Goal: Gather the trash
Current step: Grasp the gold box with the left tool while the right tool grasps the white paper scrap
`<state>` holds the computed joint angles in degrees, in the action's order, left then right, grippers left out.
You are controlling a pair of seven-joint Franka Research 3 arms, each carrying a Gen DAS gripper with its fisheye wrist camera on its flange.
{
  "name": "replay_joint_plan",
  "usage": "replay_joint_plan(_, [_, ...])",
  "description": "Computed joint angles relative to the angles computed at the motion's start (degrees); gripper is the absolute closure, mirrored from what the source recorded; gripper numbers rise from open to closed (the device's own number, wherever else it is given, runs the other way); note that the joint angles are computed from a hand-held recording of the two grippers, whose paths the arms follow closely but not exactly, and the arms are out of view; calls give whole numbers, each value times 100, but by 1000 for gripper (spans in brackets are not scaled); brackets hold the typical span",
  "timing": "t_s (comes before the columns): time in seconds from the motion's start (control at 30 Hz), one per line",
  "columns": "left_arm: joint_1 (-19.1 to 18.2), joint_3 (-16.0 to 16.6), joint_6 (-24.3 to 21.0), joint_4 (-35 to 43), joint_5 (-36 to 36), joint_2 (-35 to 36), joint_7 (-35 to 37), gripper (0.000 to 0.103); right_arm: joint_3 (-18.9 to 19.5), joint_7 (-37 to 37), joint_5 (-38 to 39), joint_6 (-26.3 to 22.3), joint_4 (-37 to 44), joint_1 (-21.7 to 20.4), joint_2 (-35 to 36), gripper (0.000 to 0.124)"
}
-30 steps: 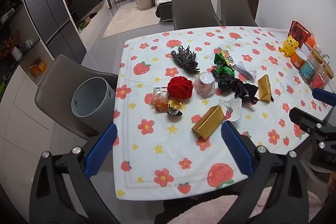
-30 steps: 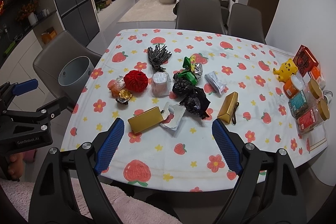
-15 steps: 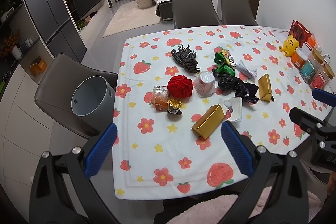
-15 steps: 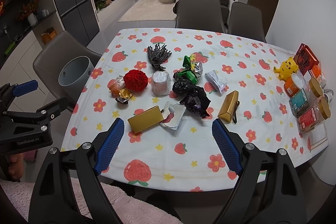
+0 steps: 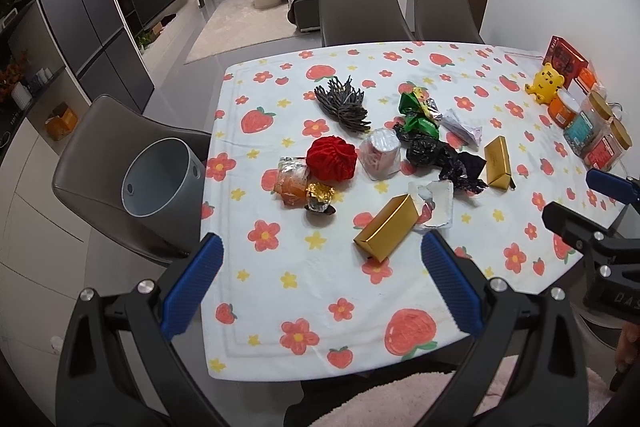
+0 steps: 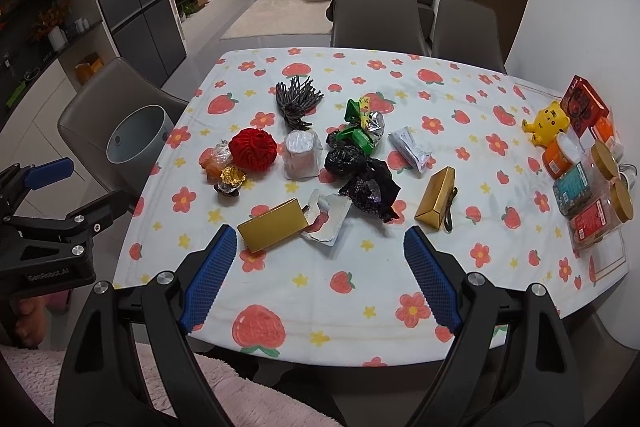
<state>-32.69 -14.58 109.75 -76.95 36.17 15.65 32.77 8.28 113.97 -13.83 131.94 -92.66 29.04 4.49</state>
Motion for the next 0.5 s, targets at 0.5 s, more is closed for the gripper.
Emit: replay_joint_plan(0.5, [203,225,1029,343,-599,1112,1187,4,-270,-649,677,30,537,-63,1281,57])
